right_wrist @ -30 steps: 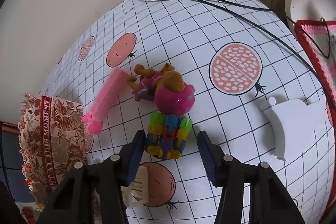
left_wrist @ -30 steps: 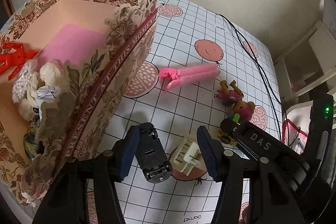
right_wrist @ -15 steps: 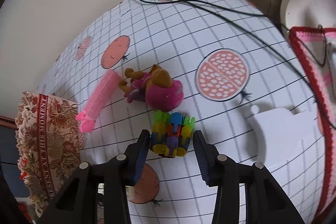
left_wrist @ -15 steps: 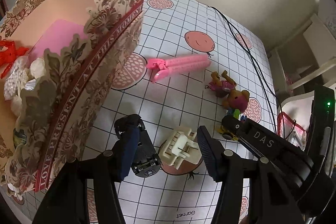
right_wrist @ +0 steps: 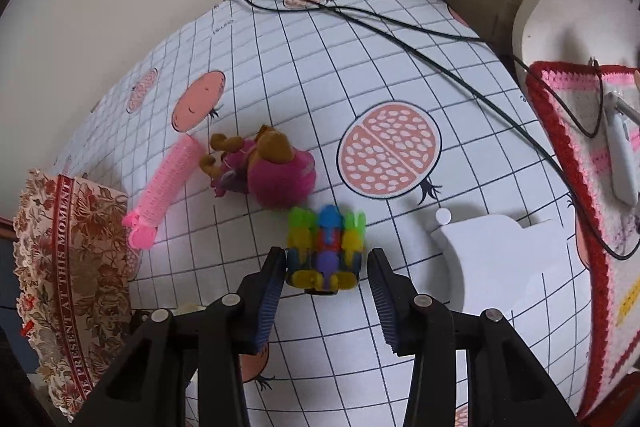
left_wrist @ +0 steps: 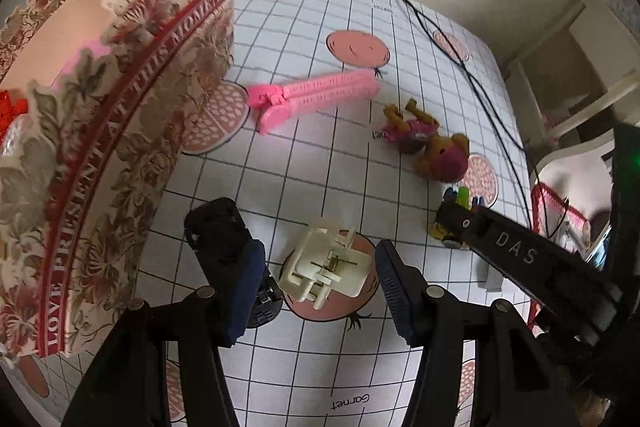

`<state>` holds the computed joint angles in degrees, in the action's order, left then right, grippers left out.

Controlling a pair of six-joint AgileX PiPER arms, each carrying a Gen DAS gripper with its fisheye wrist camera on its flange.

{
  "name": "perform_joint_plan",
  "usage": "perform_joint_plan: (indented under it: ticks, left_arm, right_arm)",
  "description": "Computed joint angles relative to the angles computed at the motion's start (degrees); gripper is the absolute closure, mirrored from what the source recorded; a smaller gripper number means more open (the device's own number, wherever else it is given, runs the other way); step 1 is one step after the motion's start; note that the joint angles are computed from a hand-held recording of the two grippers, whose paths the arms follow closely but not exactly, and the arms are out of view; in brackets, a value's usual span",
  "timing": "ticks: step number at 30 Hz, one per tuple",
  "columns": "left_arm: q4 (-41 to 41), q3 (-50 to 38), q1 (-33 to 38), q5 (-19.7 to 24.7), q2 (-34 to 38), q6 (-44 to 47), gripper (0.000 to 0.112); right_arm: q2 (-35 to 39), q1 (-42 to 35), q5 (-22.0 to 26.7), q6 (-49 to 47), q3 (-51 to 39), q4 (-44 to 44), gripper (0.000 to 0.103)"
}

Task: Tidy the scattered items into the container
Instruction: 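Grasp the white plastic clip with the left tool while the right tool grips the colourful block toy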

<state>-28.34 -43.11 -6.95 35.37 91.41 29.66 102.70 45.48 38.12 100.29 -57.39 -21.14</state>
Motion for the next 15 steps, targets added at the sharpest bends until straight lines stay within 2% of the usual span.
perform_joint_plan:
  ticks: [11,15]
  left_arm:
    - [1.15,1.42,-1.80,-4.02,1.02,-1.36,0.055]
    - [1.88,2.10,-2.33,-4.97,1.18,-1.65,0.063]
  right_arm:
    - [1.05,0.06,1.06,-0.66,-0.53,1.01,0.057]
    - [1.59,0.30,1.90,-0.94,-1.39,1.06,0.057]
